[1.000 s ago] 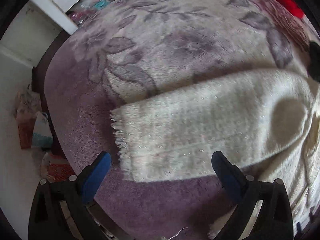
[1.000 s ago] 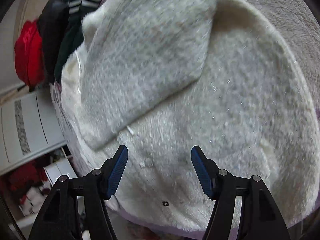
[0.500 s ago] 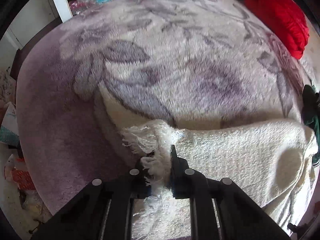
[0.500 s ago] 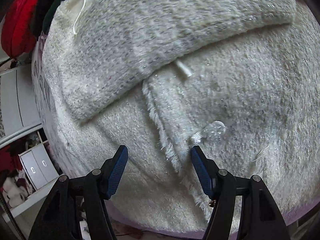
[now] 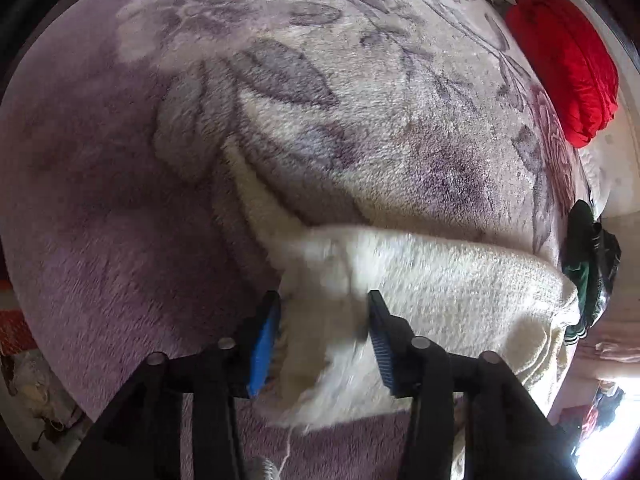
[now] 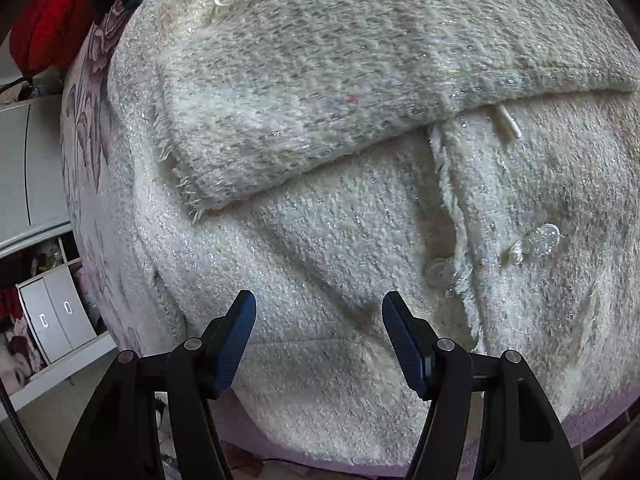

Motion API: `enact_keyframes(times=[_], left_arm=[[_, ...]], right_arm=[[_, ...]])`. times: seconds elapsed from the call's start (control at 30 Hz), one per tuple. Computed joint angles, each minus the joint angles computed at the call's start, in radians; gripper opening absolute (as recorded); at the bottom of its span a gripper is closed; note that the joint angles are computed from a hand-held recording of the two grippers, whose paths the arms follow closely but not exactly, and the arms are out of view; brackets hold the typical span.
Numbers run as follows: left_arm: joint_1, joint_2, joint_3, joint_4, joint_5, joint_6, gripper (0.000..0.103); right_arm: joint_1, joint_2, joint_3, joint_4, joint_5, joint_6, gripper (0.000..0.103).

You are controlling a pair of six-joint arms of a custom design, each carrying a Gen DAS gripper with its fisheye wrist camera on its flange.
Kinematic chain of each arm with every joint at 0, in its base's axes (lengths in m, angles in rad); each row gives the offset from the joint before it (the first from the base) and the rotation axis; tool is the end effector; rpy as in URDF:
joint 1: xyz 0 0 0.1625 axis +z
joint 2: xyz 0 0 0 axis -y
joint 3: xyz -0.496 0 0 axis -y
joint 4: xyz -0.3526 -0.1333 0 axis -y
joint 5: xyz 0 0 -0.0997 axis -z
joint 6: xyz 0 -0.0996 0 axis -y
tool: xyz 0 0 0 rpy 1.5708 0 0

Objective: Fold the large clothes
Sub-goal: 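Grasp the jacket sleeve with the left gripper and lift it over the front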

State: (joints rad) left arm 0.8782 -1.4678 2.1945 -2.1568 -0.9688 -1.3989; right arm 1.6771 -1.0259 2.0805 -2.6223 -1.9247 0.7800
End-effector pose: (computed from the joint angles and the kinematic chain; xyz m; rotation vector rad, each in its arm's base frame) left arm -0.1105 -0.4303 0.3263 -0.8635 2.5104 -0.6192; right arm 0.1545 -0.5171 0.1863 -0.9290 -2.6551 0.2118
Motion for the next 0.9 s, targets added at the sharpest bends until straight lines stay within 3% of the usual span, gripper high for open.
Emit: enact_keyframes(times=[0.03, 0.1, 0.17, 0.3, 0.33, 0.4, 0.5, 0.53, 0.57, 0.6, 0.63, 0.67, 0.77, 0.83, 0.9], left_arm=[[-0.028, -0.024, 0.016, 0.030, -0.009, -0.069, 0.054], [-0.085, -0.067, 0.085, -0.022, -0.026, -0.162, 0.054], [-0.115, -0.073, 0.181, -0.209, -0.048, -0.215, 0.054], [-0.042, 0.083, 0.271, -0.628, -0.138, -0.240, 0.054], [-0.027, 0.128, 0.283, -0.716, -0.130, -0.241, 0.054], [-0.028, 0.180, 0.275, -0.767, -0.050, -0.224, 0.054], [-0.045, 0.209, 0.196, -0.621, 0.096, -0.272, 0.052], [-0.052, 0.218, 0.166, -0.550, 0.134, -0.300, 0.042], [-0.058, 0.225, 0.126, -0.459, 0.164, -0.325, 0.019], [-0.063, 0.233, 0.089, -0.388, 0.186, -0.318, 0.011], [-0.067, 0.243, 0.039, -0.299, 0.204, -0.304, 0.011], [-0.073, 0.255, -0.002, -0.236, 0.228, -0.284, 0.010], [-0.121, 0.286, -0.138, -0.005, 0.310, -0.196, 0.010], [-0.161, 0.309, -0.207, 0.106, 0.359, -0.141, 0.010], [-0.200, 0.350, -0.295, 0.249, 0.404, -0.104, 0.010]], right_arm=[[0.012, 0.020, -0.015, 0.005, -0.006, 0.011, 0.068], [0.027, 0.044, -0.029, 0.009, -0.013, 0.030, 0.068], [0.030, 0.048, -0.034, 0.014, -0.021, 0.045, 0.068], [0.045, 0.045, -0.024, 0.008, -0.055, 0.063, 0.068], [0.043, 0.049, -0.027, 0.010, -0.065, 0.057, 0.068], [0.062, 0.050, -0.035, 0.044, -0.100, 0.063, 0.068], [0.088, 0.039, -0.032, 0.077, -0.141, 0.041, 0.068], [0.091, 0.022, -0.029, 0.100, -0.161, 0.030, 0.068], [0.097, 0.006, -0.040, 0.163, -0.190, 0.033, 0.068], [0.112, 0.006, -0.071, 0.268, -0.245, 0.061, 0.070], [0.133, 0.019, -0.099, 0.373, -0.329, 0.093, 0.083], [0.153, 0.033, -0.124, 0.477, -0.423, 0.125, 0.089], [0.186, 0.062, -0.193, 0.791, -0.653, 0.240, 0.092], [0.204, 0.085, -0.259, 0.968, -0.715, 0.326, 0.092], [0.212, 0.084, -0.261, 0.990, -0.773, 0.318, 0.092]])
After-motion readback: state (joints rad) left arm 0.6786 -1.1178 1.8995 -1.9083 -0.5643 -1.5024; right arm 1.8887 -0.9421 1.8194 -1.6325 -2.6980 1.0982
